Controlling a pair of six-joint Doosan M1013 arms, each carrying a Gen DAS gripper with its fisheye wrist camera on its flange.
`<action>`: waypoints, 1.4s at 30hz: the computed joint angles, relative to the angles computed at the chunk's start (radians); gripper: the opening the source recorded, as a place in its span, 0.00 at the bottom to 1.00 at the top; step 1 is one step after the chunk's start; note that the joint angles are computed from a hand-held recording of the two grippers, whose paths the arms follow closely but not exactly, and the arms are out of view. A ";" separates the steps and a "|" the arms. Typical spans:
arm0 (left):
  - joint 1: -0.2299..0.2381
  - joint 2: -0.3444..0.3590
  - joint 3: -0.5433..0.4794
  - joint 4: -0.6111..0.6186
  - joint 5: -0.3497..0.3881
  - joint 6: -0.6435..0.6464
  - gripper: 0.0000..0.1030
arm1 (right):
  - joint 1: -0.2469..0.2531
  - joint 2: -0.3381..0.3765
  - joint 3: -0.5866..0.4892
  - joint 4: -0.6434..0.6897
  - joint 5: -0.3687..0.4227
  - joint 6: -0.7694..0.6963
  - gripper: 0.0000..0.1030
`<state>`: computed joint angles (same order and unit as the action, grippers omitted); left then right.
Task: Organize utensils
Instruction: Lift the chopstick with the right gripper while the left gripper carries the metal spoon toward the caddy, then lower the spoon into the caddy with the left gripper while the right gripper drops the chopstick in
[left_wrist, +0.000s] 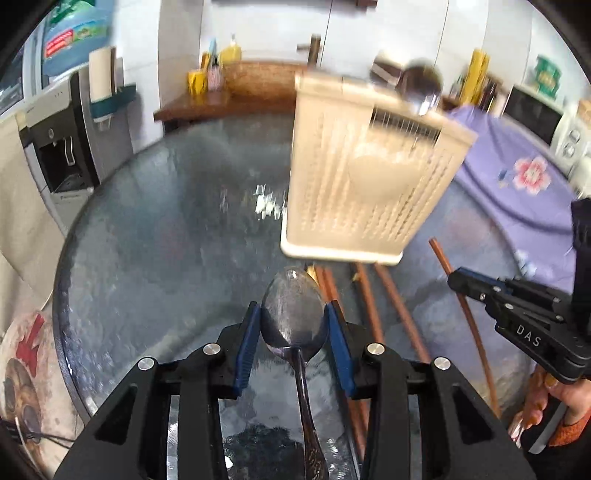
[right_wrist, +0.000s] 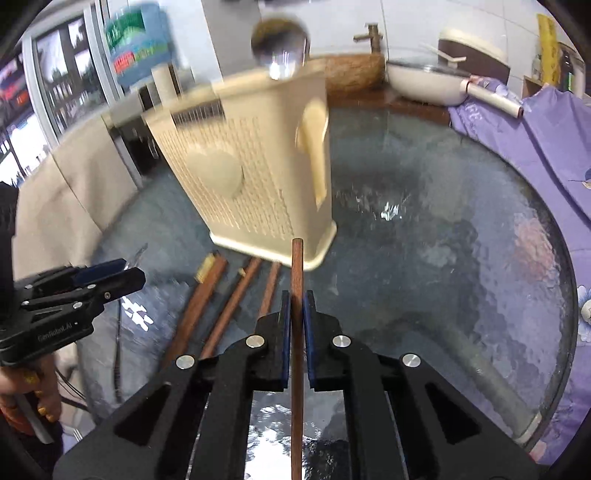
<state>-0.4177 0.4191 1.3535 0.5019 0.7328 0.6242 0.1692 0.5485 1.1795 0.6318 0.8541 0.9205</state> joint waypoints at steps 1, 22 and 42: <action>-0.002 -0.011 0.010 0.022 -0.023 -0.016 0.35 | -0.009 -0.009 0.005 0.044 -0.003 -0.017 0.07; -0.020 -0.067 0.061 0.325 -0.223 -0.288 0.35 | -0.060 -0.101 0.055 0.347 -0.050 -0.237 0.07; 0.014 -0.029 -0.090 0.474 -0.263 -0.366 0.35 | -0.053 -0.108 -0.070 0.425 -0.017 -0.319 0.07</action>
